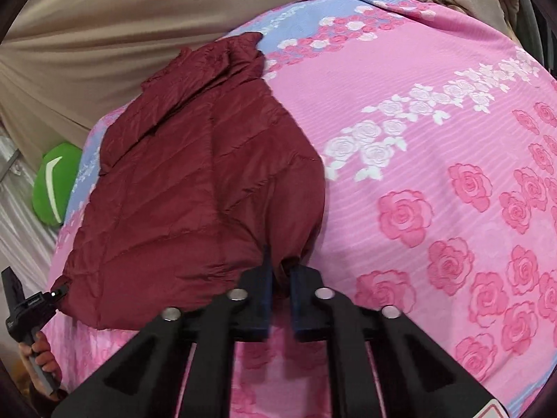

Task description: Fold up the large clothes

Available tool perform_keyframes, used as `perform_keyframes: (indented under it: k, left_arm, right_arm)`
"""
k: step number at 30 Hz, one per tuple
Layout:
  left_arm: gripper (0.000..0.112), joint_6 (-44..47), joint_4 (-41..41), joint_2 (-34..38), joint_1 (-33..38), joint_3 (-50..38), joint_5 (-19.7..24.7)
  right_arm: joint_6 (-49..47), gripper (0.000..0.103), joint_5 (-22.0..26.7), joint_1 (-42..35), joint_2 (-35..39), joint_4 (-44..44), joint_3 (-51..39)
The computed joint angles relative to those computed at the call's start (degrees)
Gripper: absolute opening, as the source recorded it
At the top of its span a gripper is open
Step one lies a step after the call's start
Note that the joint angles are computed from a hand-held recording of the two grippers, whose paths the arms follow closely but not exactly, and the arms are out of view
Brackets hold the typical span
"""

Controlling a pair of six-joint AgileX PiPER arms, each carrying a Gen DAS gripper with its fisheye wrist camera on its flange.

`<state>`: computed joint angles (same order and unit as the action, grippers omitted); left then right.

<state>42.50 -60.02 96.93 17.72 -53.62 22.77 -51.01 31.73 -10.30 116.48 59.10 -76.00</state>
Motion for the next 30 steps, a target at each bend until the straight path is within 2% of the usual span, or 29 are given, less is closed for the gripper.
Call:
perform_keyframes:
  k: [2,5,8,10,12,14,17,19,20,21,23,24,26,27,28,30]
  left_arm:
    - [0.006,4.5,-4.2,-3.7,1.0,2.6,0.7]
    - [0.005,10.0,-9.0,-10.6,3.1,6.8,3.6]
    - [0.005,13.3,-11.6,-18.3,5.2,10.7,6.8]
    - [0.004,15.4,-13.6,-25.0,7.9,13.6,10.6]
    - [0.004,16.9,-15.1,-31.0,10.8,15.7,13.9]
    - [0.004,18.2,-16.4,-38.7,16.7,17.5,20.4]
    - [0.004,19.5,-18.6,-47.7,25.7,18.2,29.1]
    - [0.004,19.2,-19.9,-51.2,31.2,17.2,33.9]
    - [0.004,19.0,-20.3,-51.8,33.0,16.4,35.7]
    - [0.004,18.4,-20.6,-52.2,32.9,15.6,35.2]
    - [0.004,17.9,-19.9,-50.7,27.1,13.4,28.5]
    - [0.005,17.8,-19.3,-49.0,24.5,12.4,25.8]
    - [0.005,15.7,-16.1,-41.8,14.9,8.7,15.7]
    - [0.005,14.1,-13.8,-38.4,11.7,6.7,12.4]
    - [0.005,11.3,-10.3,-32.7,7.4,3.6,7.7]
    - [0.005,3.9,-2.3,-24.3,2.9,-1.6,3.0]
  right_arm:
    - [-3.4,0.004,-2.9,0.7,-2.8,2.0,3.2]
    - [-12.7,0.003,-3.0,-0.7,-8.6,9.2,9.2]
    - [-22.9,0.003,0.1,-4.2,-15.4,16.6,15.8]
    - [-29.3,0.003,3.2,-7.2,-20.8,20.9,20.3]
    - [-35.7,0.003,8.3,-12.2,-27.6,24.7,25.3]
    - [-39.9,0.002,15.2,-18.0,-33.0,27.4,28.7]
    - [-41.3,0.002,25.5,-26.5,-39.3,29.4,30.9]
    - [-41.0,0.002,32.6,-31.4,-42.2,31.6,30.5]
    - [-41.2,0.002,34.6,-32.5,-42.9,33.0,30.2]
    - [-41.2,0.002,35.5,-32.8,-43.9,34.1,30.4]
    - [-41.1,0.002,36.3,-31.5,-42.9,36.1,27.6]
    - [-40.9,0.002,35.0,-29.6,-41.6,36.7,25.8]
    - [-40.5,0.002,28.3,-23.2,-37.6,37.3,21.3]
    - [-39.2,0.002,24.2,-19.4,-34.2,36.5,17.7]
    - [-37.7,0.002,21.1,-16.8,-31.7,35.5,15.1]
    - [-31.5,0.002,13.8,-10.4,-23.4,30.3,6.2]
